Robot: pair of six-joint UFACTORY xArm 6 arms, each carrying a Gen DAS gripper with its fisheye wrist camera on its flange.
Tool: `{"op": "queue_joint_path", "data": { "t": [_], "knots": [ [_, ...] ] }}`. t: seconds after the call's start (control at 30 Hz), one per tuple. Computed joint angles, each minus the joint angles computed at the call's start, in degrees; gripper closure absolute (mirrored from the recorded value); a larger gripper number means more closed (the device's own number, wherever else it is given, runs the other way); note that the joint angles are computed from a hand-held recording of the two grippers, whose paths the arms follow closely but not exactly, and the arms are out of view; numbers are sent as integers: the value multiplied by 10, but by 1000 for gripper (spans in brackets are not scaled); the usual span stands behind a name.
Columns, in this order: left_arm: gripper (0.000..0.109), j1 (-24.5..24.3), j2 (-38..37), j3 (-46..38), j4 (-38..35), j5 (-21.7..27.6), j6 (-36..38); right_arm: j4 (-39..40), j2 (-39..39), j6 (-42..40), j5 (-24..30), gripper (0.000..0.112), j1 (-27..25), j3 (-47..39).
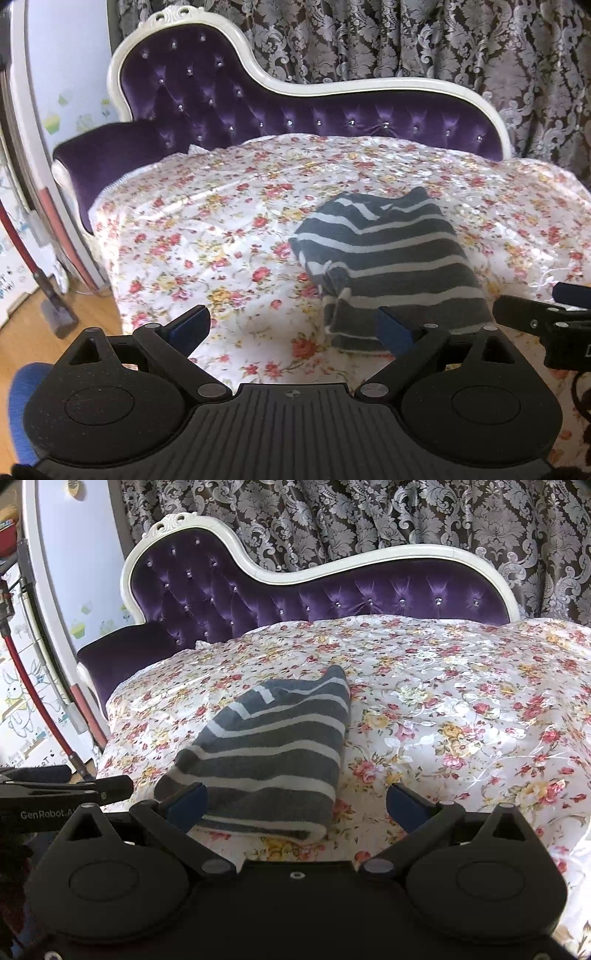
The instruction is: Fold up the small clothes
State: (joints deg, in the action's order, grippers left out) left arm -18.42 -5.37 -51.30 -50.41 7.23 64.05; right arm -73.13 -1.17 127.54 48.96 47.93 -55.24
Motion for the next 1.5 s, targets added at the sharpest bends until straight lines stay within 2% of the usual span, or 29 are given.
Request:
{"op": "queue_joint_path", "data": {
  "t": [0.13, 0.27, 0.37, 0.47, 0.63, 0.7, 0.77, 0.93, 1.07, 1.27, 1.5],
  "knots": [
    [12, -4, -13, 14, -1, -4, 12, -23, -10, 35, -19, 10, -3, 11],
    [12, 10, -17, 14, 57, 37, -56, -14, -5, 14, -4, 10, 4, 1],
    [12, 16, -17, 10, 66, 61, -72, -11, -1, 9, 10, 10, 14, -7],
    [12, 19, -18, 9, 59, 67, -72, 11, 9, -11, 54, 10, 31, -25],
    [12, 25, -19, 5, 60, 79, -85, 67, 43, -61, 161, 10, 63, -79],
    [12, 27, -19, 4, 61, 83, -88, 75, 51, -70, 185, 10, 68, -92],
    [13, 27, -20, 5, 64, 84, -90, 67, 48, -67, 176, 10, 67, -87],
    [13, 28, -23, 8, 75, 83, -96, 58, 31, -31, 117, 10, 50, -63],
    [13, 40, -14, -4, 117, 115, -147, 66, 28, -34, 85, 10, 40, -58],
    [13, 48, -2, -11, 147, 138, -188, 77, 35, -45, 77, 10, 40, -65],
    [13, 51, 9, -15, 160, 155, -199, 95, 39, -47, 56, 10, 30, -65]
  ]
}}
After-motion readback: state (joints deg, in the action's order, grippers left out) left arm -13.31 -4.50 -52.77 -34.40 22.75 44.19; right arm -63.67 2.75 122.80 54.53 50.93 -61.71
